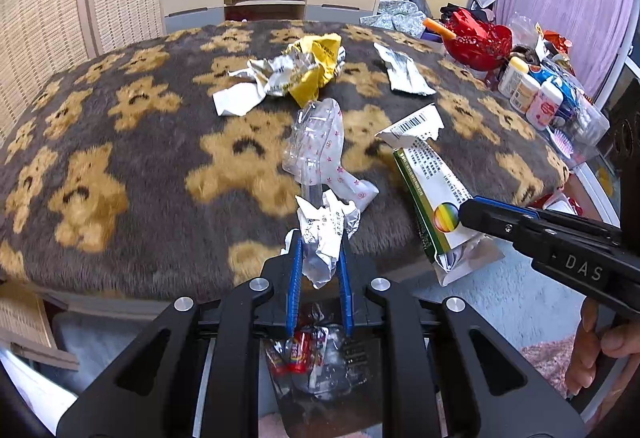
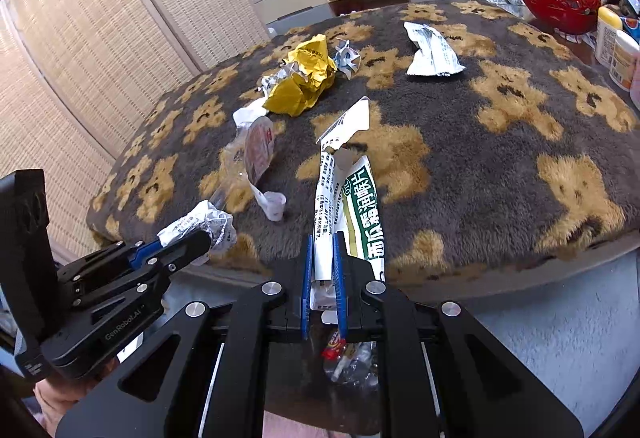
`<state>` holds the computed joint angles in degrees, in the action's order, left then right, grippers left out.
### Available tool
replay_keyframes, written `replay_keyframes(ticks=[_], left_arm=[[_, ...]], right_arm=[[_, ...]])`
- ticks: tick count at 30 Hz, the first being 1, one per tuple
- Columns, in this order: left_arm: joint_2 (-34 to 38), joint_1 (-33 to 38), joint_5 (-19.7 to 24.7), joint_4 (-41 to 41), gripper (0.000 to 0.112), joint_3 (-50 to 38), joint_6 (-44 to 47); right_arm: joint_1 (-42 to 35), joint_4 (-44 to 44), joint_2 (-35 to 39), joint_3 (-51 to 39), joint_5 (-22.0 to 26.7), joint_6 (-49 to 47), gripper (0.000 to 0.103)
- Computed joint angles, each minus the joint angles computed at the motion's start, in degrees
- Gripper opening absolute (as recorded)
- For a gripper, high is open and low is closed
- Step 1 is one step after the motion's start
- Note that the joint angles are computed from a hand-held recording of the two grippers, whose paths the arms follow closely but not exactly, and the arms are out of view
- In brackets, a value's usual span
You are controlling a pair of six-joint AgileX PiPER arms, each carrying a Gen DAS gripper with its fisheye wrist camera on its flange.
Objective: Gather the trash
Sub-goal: 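Carry the foil and white wrapper down over the floor bin with both tools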
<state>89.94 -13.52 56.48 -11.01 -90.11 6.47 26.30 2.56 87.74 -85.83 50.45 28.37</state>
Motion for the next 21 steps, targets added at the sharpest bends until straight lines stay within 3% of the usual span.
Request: replay_keyframes(ticks=[21], left_arm=[[-3.9, -1.7, -0.9, 0.8, 0.019, 8.2, -1.5]], right_arm=[[2.4, 1.4, -4.1, 6.9, -3.2, 2.0, 0.012]])
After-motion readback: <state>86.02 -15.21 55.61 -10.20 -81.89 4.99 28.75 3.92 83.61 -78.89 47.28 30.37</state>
